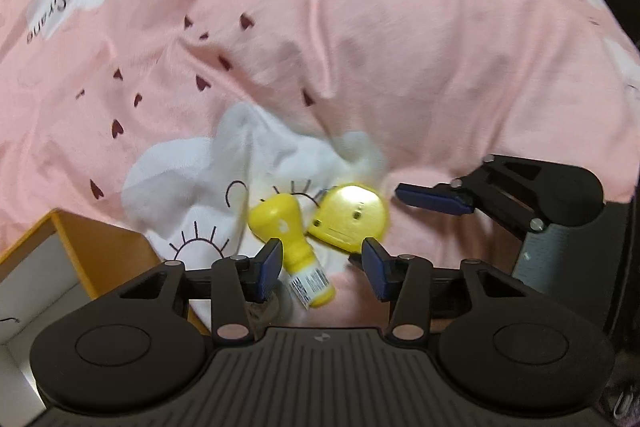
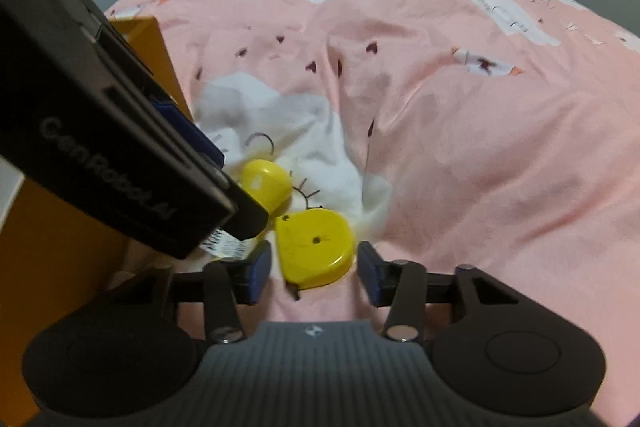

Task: Organize rigid objects
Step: 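Grasp the yellow bottle with the left tool while the right tool grasps the yellow tape measure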

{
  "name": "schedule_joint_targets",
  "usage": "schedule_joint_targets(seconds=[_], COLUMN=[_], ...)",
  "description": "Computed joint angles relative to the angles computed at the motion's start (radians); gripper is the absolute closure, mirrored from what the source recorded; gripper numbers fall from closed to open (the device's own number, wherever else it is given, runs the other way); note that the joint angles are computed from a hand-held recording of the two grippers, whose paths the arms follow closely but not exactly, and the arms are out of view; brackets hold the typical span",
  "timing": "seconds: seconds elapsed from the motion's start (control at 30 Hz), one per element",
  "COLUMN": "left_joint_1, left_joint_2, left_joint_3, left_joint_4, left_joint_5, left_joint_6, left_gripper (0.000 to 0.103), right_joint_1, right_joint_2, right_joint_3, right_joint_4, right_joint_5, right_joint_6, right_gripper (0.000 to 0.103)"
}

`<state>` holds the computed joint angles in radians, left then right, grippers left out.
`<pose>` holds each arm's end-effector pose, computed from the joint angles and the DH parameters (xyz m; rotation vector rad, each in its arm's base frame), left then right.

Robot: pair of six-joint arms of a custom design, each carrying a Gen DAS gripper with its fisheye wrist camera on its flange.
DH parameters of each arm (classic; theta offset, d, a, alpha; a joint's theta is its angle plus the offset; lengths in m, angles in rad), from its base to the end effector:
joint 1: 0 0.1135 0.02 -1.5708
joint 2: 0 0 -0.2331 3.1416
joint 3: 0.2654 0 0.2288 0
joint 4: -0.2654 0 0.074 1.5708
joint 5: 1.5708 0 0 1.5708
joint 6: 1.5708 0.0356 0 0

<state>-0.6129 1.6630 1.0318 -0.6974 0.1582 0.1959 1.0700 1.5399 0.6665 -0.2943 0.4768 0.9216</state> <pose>0.2269 -0.1664 0.1578 1.1759 2.6757 -0.3003 0.1305 0.2045 0.1186 -0.0622 2.5296 0.0993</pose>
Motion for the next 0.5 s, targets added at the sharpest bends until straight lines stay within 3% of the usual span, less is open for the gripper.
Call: schedule_joint_targets(seconds=[0.27, 0.5], left_joint_1=[-0.013, -0.027], left_joint_2=[0.149, 0.189], left_joint_3=[0.043, 0.075], left_joint_4=[0.057, 0.064], left_joint_5=[-0.072, -0.093], left_joint_6=[-0.069, -0.096], left_gripper=[0.051, 0.053], right_joint_1=[-0.093, -0.114], right_joint_2=[0.078, 0.093], right_joint_3=[-0.079, -0.086], right_joint_4=[0.231, 0.253], right_joint_5=[-0.086, -0.106], right_joint_6=[-0.115, -0.107], right_gripper=[0.048, 0.052])
